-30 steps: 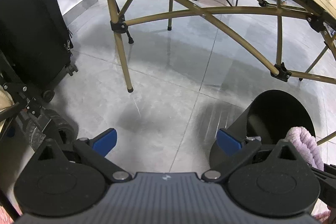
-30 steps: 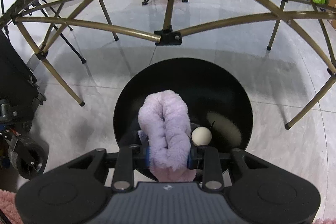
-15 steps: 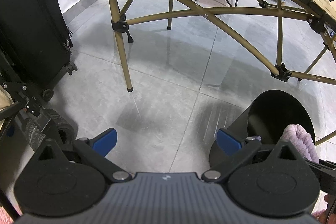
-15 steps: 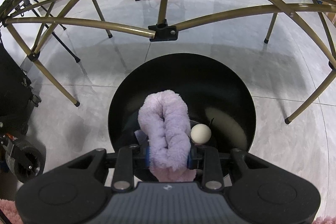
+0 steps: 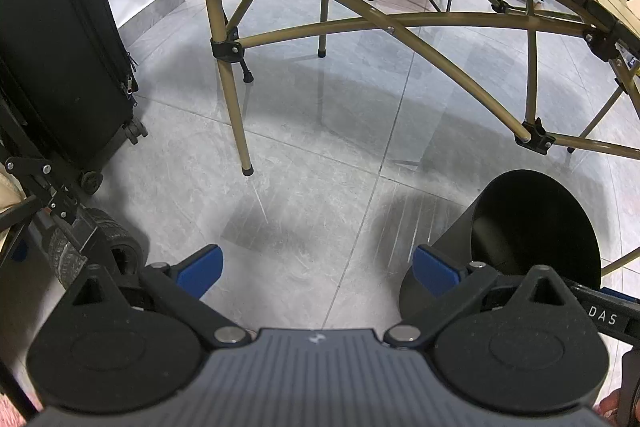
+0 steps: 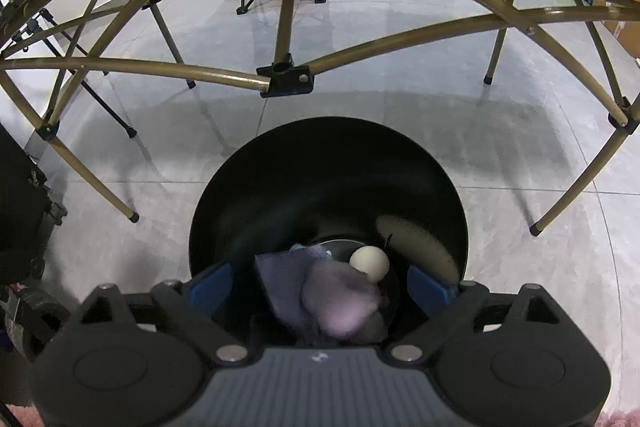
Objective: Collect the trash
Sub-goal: 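Move the right tool over the bin and open it to drop the sock, then return both tools to the table and grasp the white foam wedge with the right tool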
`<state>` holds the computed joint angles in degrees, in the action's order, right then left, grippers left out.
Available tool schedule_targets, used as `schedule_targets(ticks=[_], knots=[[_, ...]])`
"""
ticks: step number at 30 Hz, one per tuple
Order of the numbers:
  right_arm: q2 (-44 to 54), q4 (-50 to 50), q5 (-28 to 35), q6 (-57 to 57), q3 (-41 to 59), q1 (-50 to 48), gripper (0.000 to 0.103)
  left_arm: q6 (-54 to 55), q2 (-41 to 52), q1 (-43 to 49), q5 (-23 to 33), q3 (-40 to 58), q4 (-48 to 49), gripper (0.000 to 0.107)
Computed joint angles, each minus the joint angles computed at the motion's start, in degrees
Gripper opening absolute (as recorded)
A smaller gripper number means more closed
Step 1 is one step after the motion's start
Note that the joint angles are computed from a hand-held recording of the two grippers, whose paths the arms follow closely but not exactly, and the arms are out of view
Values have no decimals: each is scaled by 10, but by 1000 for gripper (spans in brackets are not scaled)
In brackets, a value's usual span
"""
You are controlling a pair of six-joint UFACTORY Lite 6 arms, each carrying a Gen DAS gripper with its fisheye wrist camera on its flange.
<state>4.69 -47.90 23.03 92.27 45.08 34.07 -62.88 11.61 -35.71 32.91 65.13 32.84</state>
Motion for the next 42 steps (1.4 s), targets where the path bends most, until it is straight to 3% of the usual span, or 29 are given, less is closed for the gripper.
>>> schedule_targets(ticks=[3,15,24,29,35,39,42], knots=[[0,3,2,3,-1,-1,102,0,1,0,1,1,0,103],[-27,-10,14,11,-8,10,103,-9,-11,-9,3,3,13,103],[-222,-65,85,-2,-50,22,103,-53,-38,-40,32,46,70,103],[-283,-97,110,-83,1,-36,103,-40,-12,-50,44,121,65,103],[-178,-56,28,-244,159,-203,103,-16,79,-62,73,265,72,103],[-42,79,-27,-414,304,-291,102,26,155,-58,94,383,52,103],[78,169,-15,-532,440,-324,97,64,219,-51,108,489,36,103]])
